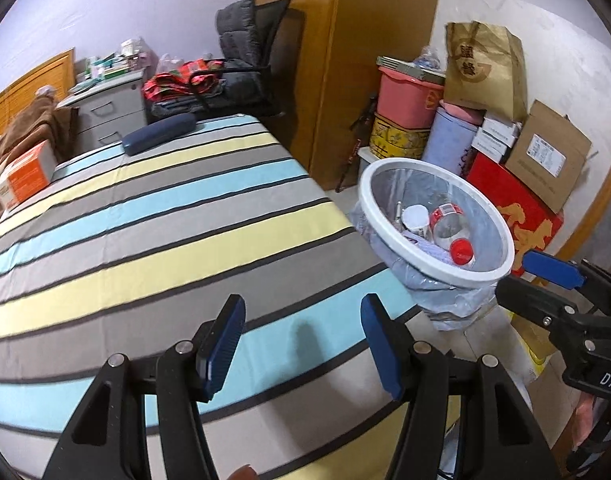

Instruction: Collect trash

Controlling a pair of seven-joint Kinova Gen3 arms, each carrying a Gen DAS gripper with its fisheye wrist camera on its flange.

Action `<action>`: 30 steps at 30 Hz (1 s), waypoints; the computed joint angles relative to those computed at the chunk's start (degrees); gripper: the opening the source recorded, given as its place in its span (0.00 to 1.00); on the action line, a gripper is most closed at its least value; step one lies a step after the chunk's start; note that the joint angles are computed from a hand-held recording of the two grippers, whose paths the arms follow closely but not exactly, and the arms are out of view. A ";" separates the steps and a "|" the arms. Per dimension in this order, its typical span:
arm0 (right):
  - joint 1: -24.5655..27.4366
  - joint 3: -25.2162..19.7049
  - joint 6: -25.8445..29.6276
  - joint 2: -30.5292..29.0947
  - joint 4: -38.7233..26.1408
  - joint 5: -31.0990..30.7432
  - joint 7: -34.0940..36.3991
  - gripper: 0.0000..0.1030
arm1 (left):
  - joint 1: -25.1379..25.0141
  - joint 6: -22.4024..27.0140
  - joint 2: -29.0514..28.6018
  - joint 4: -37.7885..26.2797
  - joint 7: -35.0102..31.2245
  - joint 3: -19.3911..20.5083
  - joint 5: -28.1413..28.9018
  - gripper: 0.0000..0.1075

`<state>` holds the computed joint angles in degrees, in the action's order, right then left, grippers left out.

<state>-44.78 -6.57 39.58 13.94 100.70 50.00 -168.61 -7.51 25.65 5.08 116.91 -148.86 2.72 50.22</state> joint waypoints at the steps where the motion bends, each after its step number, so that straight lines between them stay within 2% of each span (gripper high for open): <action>1: -0.45 -0.05 0.16 -0.12 0.21 0.47 -0.55 0.67 | -0.31 -0.31 -0.70 0.80 -0.43 -0.19 0.66 0.58; 4: -1.26 -0.42 0.27 -0.52 0.83 1.61 -1.94 0.67 | -0.38 -0.70 -2.36 2.45 -0.67 -1.11 1.29 0.58; 14: -2.74 -2.33 0.48 -2.25 2.28 5.04 -4.78 0.67 | 1.20 -0.80 -8.06 6.32 3.70 -5.63 -2.35 0.58; 20: -3.29 -3.39 0.97 -2.40 2.79 6.45 -5.80 0.67 | 2.85 -2.54 -10.71 8.26 7.19 -7.46 -5.61 0.58; 30: -3.83 -3.94 1.38 -2.00 2.54 7.12 -5.94 0.67 | 5.52 -3.95 -11.66 8.98 9.53 -10.08 -7.81 0.58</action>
<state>-48.61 -10.52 40.96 11.94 103.24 57.12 -174.55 -1.99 21.70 -6.57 125.89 -139.33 -7.36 42.41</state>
